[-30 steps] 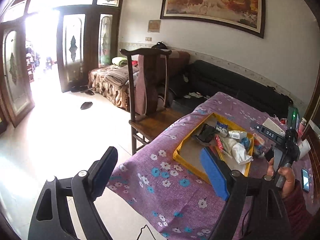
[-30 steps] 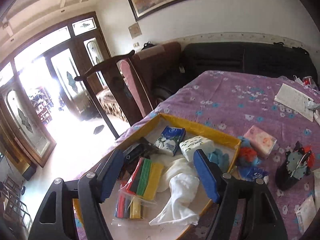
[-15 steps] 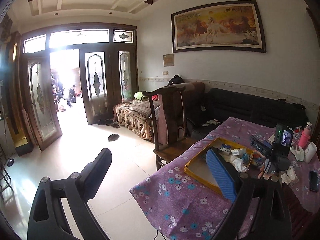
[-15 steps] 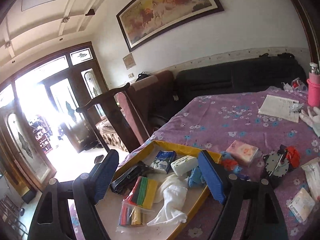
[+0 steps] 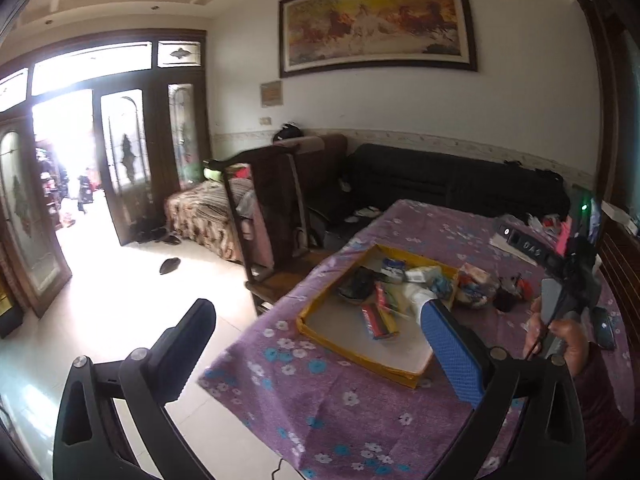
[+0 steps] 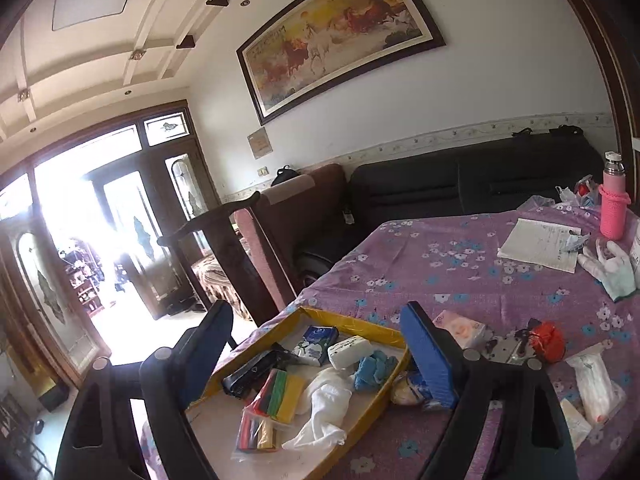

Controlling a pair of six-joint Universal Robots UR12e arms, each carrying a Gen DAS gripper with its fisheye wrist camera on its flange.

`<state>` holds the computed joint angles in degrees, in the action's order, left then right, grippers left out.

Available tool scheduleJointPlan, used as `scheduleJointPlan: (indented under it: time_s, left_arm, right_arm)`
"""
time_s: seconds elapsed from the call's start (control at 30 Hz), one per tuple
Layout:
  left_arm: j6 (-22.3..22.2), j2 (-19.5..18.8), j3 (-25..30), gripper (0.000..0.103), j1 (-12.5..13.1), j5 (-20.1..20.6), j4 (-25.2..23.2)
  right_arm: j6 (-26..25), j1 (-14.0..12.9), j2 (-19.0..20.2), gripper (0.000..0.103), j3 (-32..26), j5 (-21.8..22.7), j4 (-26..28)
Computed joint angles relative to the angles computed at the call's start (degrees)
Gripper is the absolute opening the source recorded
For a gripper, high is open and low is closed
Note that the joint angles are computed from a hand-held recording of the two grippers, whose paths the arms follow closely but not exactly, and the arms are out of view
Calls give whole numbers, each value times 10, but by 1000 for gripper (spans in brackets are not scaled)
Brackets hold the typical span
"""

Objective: Organize soft objects
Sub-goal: 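Move both open grippers back over the table toward the tissue packs, then grasp the Face tissue pack with the left gripper while the right grasps the white printed bag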

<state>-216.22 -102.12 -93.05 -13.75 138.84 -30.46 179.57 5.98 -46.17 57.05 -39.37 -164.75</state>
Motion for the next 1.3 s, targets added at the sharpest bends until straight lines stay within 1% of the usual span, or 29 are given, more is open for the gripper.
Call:
scheduleJointPlan:
  time_s: [0.07,0.13,0.17,0.2,0.27,0.3,0.33,0.37,0.43,0.47,0.53,0.57,0.6,0.67,0.73,0.77,0.83,0.87,0.93,0.97,1.03,1.07,1.1,1.13,1.17,1.2,1.23,1.27,1.3]
  left_arm:
    - [47,-26,20,102,20,-79,23]
    - [87,-57,48,102,33,-146,29]
    - [106,-75,65,102,39,-177,28]
    - [123,-95,85,102,44,-208,25]
    - [150,-131,126,102,54,-264,9]
    - [161,-153,153,102,60,-291,-8]
    - [166,-171,174,102,63,-305,-24]
    - [170,-191,200,102,66,-320,-43]
    - [170,-229,251,102,74,-353,-77]
    - [164,-240,269,102,77,-367,-90]
    - [150,-271,313,102,82,-405,-109]
    - [150,-278,325,102,83,-417,-112]
    - [155,-285,336,102,82,-424,-114]
    - [196,-298,359,102,74,-436,-116]
    - [232,-308,372,102,66,-462,-111]
    - [243,-316,383,102,61,-469,-116]
    - [248,-338,415,102,51,-474,-136]
    - [247,-348,430,102,48,-475,-146]
    - [237,-376,474,102,39,-454,-172]
    - [233,-386,487,102,36,-445,-174]
    - [236,-405,510,102,28,-401,-167]
    - [246,-415,522,102,23,-378,-170]
    - [259,-419,526,102,21,-374,-171]
    - [276,-422,529,101,20,-381,-179]
    - [287,-421,529,98,21,-397,-192]
    - [296,-417,523,73,24,-425,-200]
    - [298,-412,514,61,28,-459,-201]
    - [292,-404,501,56,30,-470,-193]
    - [291,-398,492,42,31,-467,-187]
  right_arm:
    - [-30,-20,-11,94,11,10,14]
    - [-68,-38,-20,97,27,-13,12]
    - [-81,-46,-24,97,36,-38,6]
    - [-93,-55,-27,98,46,-75,1]
    - [-102,-68,-24,97,51,-134,10]
    - [-98,-76,-19,97,47,-164,22]
    - [-84,-83,-12,97,40,-187,41]
    - [-66,-88,-5,97,31,-200,59]
    - [-20,-101,11,97,8,-208,94]
    - [2,-107,20,97,-2,-208,105]
    - [26,-113,35,97,-18,-214,110]
    - [31,-113,39,97,-24,-218,108]
    - [37,-114,45,97,-30,-221,101]
    - [44,-115,52,97,-36,-225,90]
    - [52,-114,56,97,-38,-225,87]
    - [52,-113,58,97,-42,-224,98]
    - [55,-114,62,97,-53,-211,125]
    - [58,-115,61,97,-50,-205,125]
    - [62,-115,60,97,-46,-204,119]
    - [63,-115,59,97,-42,-211,113]
    - [68,-114,56,97,-33,-220,99]
    - [68,-113,54,97,-29,-226,92]
    - [65,-112,53,97,-26,-232,89]
    - [60,-111,52,97,-23,-240,87]
    - [55,-110,52,97,-25,-242,88]
    - [51,-109,52,97,-25,-244,92]
    - [49,-108,52,97,-24,-248,95]
    - [47,-108,52,97,-25,-252,97]
    - [45,-107,52,97,-25,-256,101]
